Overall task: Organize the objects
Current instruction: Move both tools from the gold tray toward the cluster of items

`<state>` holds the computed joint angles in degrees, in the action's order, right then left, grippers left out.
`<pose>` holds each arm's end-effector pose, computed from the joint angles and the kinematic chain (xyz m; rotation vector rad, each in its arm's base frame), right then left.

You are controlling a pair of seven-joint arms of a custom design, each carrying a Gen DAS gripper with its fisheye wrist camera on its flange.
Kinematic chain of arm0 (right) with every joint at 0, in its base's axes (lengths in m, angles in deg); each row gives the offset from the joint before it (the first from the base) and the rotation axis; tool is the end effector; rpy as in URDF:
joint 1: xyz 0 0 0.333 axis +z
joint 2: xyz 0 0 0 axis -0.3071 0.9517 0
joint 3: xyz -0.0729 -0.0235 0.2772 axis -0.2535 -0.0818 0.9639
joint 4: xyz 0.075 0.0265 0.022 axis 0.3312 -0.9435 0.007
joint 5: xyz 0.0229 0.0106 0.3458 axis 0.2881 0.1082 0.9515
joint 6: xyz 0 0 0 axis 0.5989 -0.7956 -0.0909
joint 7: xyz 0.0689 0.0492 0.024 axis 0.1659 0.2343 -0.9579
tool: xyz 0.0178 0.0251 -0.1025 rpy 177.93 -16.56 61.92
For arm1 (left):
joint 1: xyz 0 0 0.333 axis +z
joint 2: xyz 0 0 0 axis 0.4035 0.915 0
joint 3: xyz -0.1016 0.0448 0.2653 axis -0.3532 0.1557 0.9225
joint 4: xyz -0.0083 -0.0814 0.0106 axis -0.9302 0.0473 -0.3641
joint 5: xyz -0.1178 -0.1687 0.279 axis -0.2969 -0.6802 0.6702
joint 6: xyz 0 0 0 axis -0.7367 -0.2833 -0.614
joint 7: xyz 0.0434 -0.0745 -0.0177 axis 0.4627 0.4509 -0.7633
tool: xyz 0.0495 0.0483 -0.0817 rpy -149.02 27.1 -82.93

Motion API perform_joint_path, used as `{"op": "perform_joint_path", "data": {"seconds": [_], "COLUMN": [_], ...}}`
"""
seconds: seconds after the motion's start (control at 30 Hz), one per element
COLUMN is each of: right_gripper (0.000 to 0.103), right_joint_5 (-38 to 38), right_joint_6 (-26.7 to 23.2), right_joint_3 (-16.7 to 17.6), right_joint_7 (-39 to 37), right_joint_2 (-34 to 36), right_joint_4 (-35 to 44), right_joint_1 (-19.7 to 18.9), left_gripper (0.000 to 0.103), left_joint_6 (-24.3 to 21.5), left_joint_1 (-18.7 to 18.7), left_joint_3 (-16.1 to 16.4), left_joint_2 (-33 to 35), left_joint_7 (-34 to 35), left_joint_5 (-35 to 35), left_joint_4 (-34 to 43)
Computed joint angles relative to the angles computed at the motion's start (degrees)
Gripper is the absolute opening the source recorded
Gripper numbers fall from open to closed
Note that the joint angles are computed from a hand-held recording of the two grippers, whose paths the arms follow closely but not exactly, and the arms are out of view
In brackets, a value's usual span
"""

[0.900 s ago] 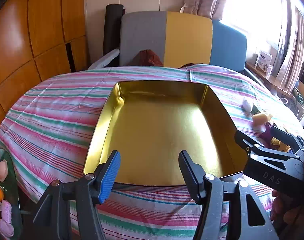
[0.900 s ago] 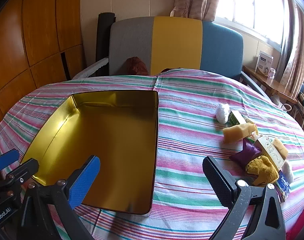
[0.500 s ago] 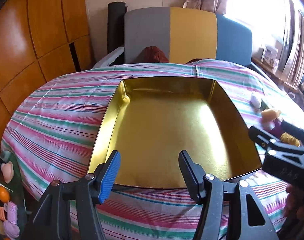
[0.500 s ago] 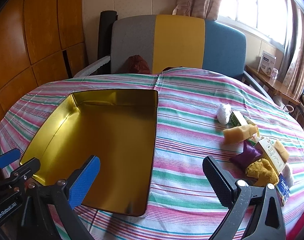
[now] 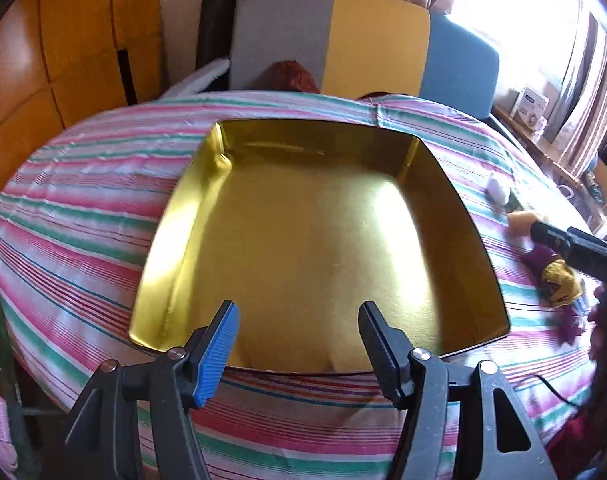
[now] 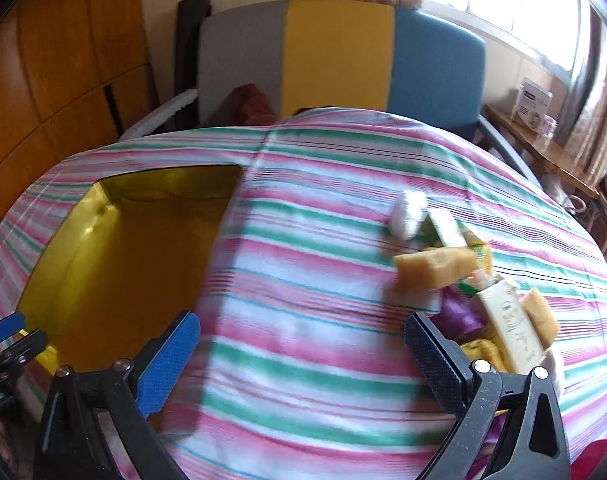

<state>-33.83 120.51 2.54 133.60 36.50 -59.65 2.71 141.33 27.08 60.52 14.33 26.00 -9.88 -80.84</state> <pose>0.5964 0.2752 0.4828 -2.0269 1.5016 -0.5719 0.4912 -0.0733 0.4655 -2.1269 1.5862 -0.6271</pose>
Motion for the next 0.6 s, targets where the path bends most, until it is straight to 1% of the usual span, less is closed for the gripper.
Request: {"op": "perform_joint_path", "data": {"seconds": [0.1, 0.2, 0.23, 0.27, 0.33, 0.4, 0.43, 0.5, 0.53, 0.57, 0.6], "right_gripper": [0.103, 0.103, 0.103, 0.103, 0.103, 0.103, 0.103, 0.103, 0.103, 0.103, 0.103], "right_joint_5": [0.75, -0.29, -0.57, -0.28, 2.15, 4.18, 5.61, 7.91, 8.31, 7.9, 7.59], "right_joint_6": [-1.13, -2.15, -2.68, -2.75, -1.25, -1.08, -2.22, -4.63, -5.04, -5.35, -5.95], "right_joint_3": [-1.31, -3.73, -4.2, -4.46, -3.85, -4.07, -4.06, -3.4, -3.37, -3.69, -3.83], "right_joint_7": [0.05, 2.31, 3.12, 3.71, 3.7, 5.94, 7.39, 8.49, 8.89, 9.47, 9.75], "right_joint_2": [1.44, 3.85, 4.58, 5.41, 6.73, 7.68, 8.19, 8.88, 8.9, 8.5, 8.44], "right_joint_4": [2.46, 5.83, 6.88, 7.85, 8.76, 9.39, 10.02, 11.33, 11.51, 11.14, 11.29], "right_joint_1": [-1.86, -3.25, -3.54, -4.28, -6.79, -8.2, -8.95, -10.21, -10.46, -10.21, -10.07], "left_gripper": [0.063, 0.063, 0.063, 0.063, 0.063, 0.062, 0.062, 0.061, 0.061, 0.061, 0.061], "left_joint_6": [0.06, 0.13, 0.04, -0.06, -0.67, -2.08, -2.5, -4.24, -4.93, -5.74, -6.77], "left_joint_1": [-1.75, -4.05, -4.47, -4.85, -5.68, -6.23, -6.67, -7.79, -8.26, -8.66, -9.49], "left_joint_3": [1.03, 1.99, 1.94, 1.68, 1.39, 0.87, 0.78, 0.66, 0.56, 0.34, 0.6], "left_joint_2": [0.64, 1.54, 2.0, 2.76, 4.45, 7.16, 8.75, 12.8, 14.47, 16.95, 19.54], "left_joint_7": [5.01, 12.66, 14.35, 15.71, 18.1, 17.82, 17.84, 19.57, 20.85, 22.5, 22.44], "left_joint_5": [-5.57, -13.57, -15.07, -15.78, -17.74, -16.25, -15.99, -17.67, -18.89, -20.51, -19.9], "left_joint_4": [0.82, 2.51, 3.41, 4.63, 7.38, 11.54, 13.79, 19.85, 22.36, 25.84, 29.51]}}
